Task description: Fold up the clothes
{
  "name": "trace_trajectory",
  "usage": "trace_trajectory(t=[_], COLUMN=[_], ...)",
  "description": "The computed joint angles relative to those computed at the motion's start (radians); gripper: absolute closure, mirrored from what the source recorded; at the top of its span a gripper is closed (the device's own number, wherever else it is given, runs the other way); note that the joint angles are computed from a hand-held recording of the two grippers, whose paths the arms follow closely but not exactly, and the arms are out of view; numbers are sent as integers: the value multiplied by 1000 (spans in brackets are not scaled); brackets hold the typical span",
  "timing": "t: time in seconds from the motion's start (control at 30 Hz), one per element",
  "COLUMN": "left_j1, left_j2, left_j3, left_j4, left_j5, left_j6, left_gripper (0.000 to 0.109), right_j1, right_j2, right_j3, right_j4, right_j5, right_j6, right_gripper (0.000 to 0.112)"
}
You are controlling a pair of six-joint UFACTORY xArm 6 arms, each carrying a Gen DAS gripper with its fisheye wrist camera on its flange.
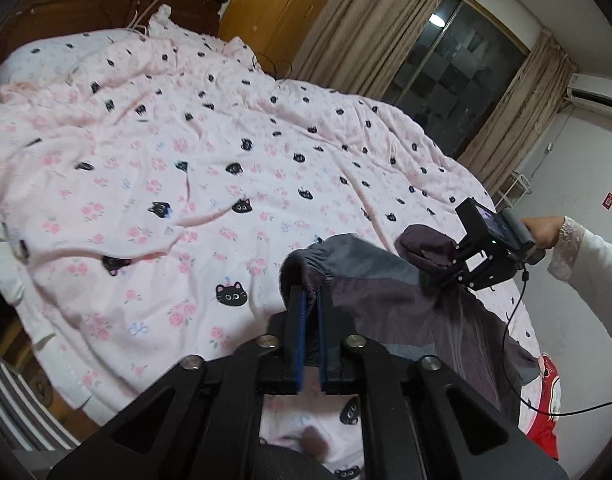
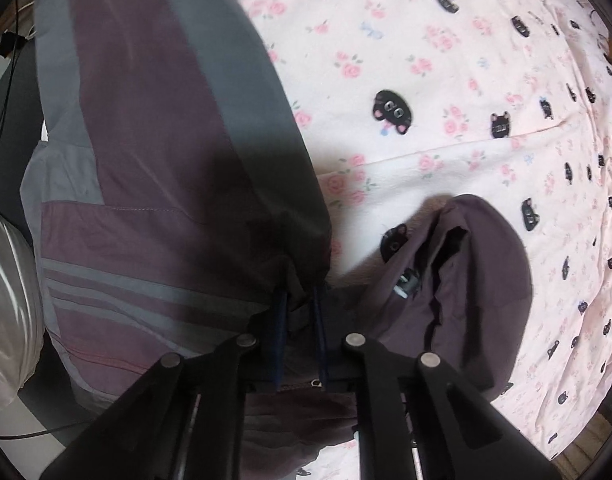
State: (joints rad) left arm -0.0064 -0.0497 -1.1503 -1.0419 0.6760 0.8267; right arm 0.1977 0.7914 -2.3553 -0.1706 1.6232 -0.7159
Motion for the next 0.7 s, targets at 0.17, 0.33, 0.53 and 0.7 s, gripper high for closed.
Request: trace_trajectory(t=[0.17,0.33,0.53,0.7], left_j1=[-17,-26,-24,19], left_j2=[-67,-38,97,119], left_j3=[82,111,70,48], left_j4=[69,184,257,117], left_j5=[-62,-95,-158,-176], left_j6=[-64,-186,-344,-349], left_gripper=[106,106,102,102], right_j1=[-6,0,11,-39], right_j2=[-67,-125,-232,-338], right_j3=[106,256,502,593], right_j4=[-8,-43,-160,-64], right_j5=[-95,-225,-457,-525], right_j6=[24,78,204,268], right_gripper=[101,97,63,63])
